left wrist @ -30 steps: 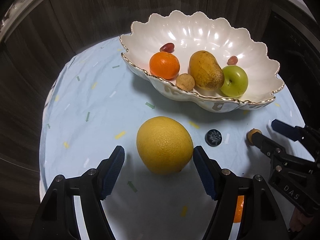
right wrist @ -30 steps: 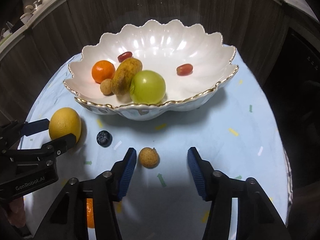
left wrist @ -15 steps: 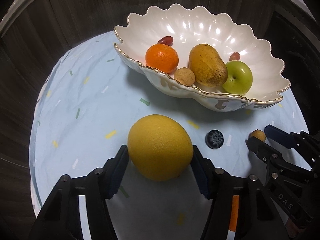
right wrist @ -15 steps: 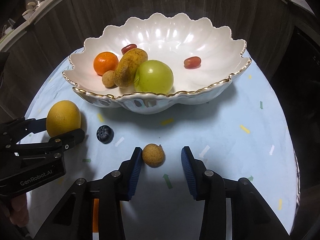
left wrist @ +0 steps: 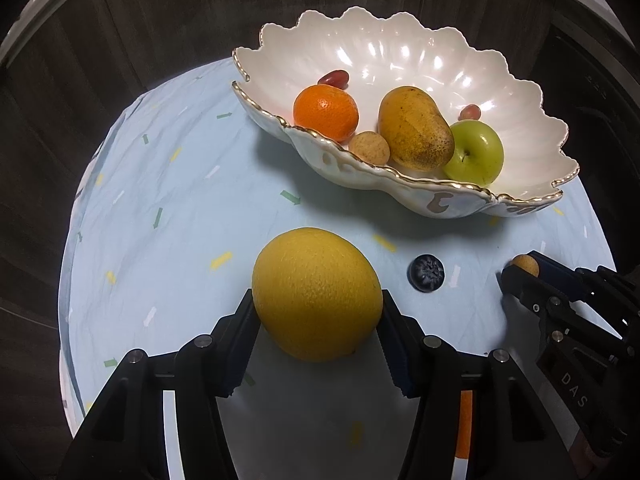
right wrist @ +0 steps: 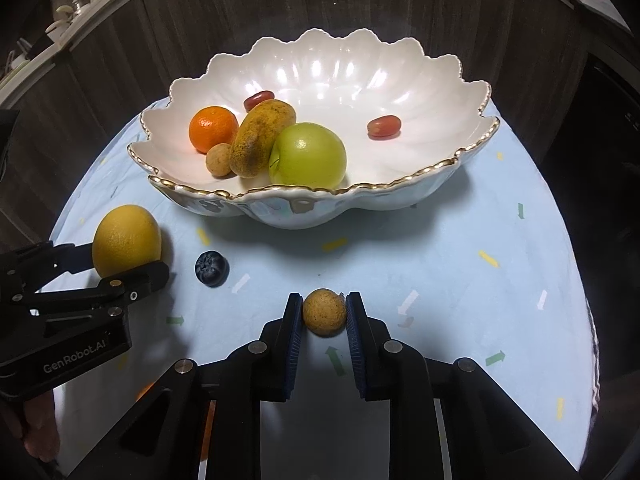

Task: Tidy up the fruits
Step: 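Close the left tool on the grapefruit while the right tool grips the brown fruit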

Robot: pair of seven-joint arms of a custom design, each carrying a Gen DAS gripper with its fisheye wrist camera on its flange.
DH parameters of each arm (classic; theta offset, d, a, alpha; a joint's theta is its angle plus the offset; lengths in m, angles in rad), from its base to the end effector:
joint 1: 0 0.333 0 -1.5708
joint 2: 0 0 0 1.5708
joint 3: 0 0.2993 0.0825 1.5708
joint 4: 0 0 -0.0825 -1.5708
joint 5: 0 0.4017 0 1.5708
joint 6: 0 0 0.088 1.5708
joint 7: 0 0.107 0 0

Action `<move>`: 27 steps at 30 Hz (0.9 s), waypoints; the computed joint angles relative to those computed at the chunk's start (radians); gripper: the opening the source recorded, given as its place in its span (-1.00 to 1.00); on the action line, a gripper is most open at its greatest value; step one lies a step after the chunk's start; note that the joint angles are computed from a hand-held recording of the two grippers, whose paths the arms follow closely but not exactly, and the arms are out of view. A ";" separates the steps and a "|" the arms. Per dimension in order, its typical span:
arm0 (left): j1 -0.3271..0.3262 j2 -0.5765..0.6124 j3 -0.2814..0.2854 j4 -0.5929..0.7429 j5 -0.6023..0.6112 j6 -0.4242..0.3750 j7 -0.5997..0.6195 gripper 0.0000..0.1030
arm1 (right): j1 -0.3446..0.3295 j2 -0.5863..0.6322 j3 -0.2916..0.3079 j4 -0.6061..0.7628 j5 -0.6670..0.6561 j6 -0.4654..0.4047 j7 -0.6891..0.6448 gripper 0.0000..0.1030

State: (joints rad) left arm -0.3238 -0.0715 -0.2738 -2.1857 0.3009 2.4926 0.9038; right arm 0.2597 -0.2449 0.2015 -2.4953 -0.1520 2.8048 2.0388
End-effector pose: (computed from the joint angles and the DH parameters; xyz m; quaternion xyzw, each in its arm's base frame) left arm 0.4685 -0.3227 0.4317 -0.6400 0.7363 -0.1631 0.1473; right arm 0.4469 0.2309 0.4072 -0.7223 0.6337 -0.1490 0.2338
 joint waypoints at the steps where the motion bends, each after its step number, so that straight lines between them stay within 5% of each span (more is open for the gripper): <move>1: -0.001 -0.005 0.000 -0.004 -0.004 -0.001 0.001 0.08 | -0.002 -0.002 0.002 0.000 -0.005 0.003 0.006 -0.56; 27: -0.017 -0.142 -0.023 -0.040 0.037 -0.039 -0.048 0.07 | -0.035 -0.157 0.038 -0.055 0.015 -0.003 0.025 -0.56</move>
